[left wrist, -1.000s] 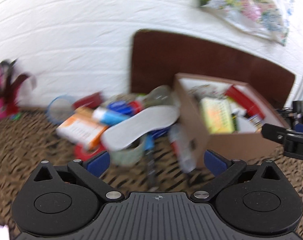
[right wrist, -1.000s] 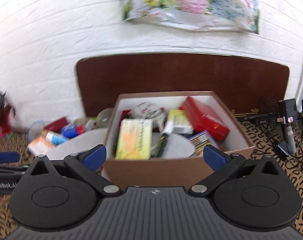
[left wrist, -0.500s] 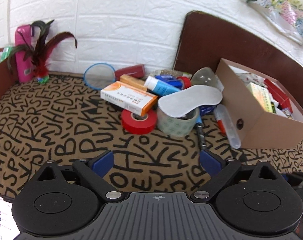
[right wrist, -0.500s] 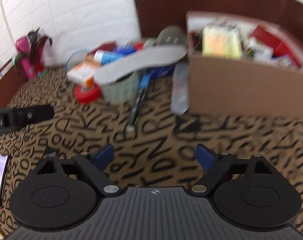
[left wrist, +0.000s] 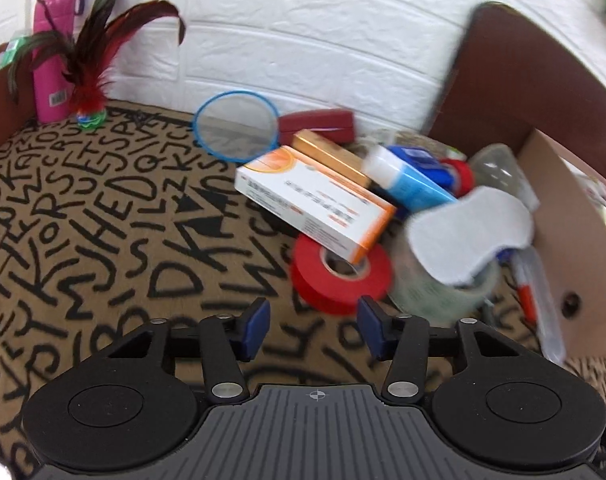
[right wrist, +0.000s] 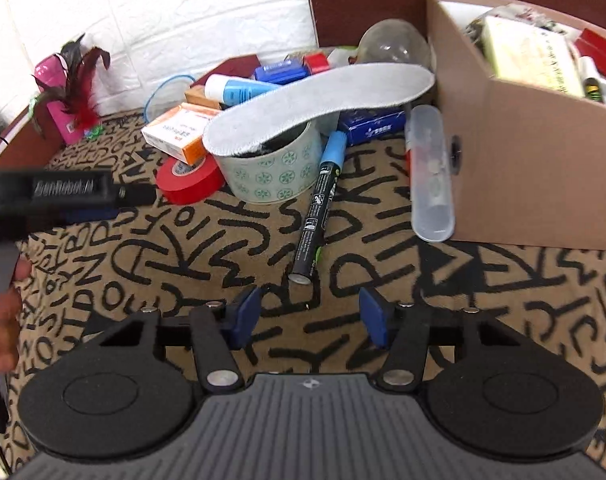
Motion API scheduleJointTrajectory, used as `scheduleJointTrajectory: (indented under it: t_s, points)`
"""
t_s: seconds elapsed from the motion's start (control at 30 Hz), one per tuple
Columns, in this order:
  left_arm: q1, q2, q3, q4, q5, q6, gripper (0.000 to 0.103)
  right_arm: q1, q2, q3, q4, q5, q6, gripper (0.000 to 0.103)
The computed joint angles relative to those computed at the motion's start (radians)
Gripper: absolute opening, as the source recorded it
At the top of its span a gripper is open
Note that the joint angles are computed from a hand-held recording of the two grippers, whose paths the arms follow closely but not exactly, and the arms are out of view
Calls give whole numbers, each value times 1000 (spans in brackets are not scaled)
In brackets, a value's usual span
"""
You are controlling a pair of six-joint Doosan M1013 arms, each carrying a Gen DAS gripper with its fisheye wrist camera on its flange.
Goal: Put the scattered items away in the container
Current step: 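Grasp the red tape roll with the left tool while the right tool grasps the blue marker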
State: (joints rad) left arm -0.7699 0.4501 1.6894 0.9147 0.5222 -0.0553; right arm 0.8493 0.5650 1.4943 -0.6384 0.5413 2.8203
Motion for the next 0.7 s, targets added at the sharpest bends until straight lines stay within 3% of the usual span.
scheduleJointTrajectory:
  t_s: [0.13, 0.27, 0.43, 0.47, 0.53, 0.63, 0.67, 0.7]
  points:
    - [30, 31, -32, -47, -6, 43, 52, -1, 29, -30, -33, 23, -11, 55]
    - [52, 48, -43, -45, -63, 20, 55, -3, 48, -54, -76, 37, -1, 51]
    - [48, 82, -81, -35, -26, 95, 56, -10, 66, -79, -92, 47, -3, 48]
    - [45, 87, -89, -35, -13, 113, 53, -9, 70, -83, -99, 50, 0, 48]
    - [40, 89, -94, -46, -4, 158, 28, -6, 80, -96, -115, 67, -2, 48]
    - [37, 75, -77, -60, -14, 188, 26, 4, 88, -109, -140, 101, -12, 39]
    - [35, 69, -69, -67, -21, 194, 25, 5, 85, -105, -136, 91, -21, 26]
    - [32, 62, -60, -73, -24, 200, 25, 4, 79, -96, -127, 74, -25, 24]
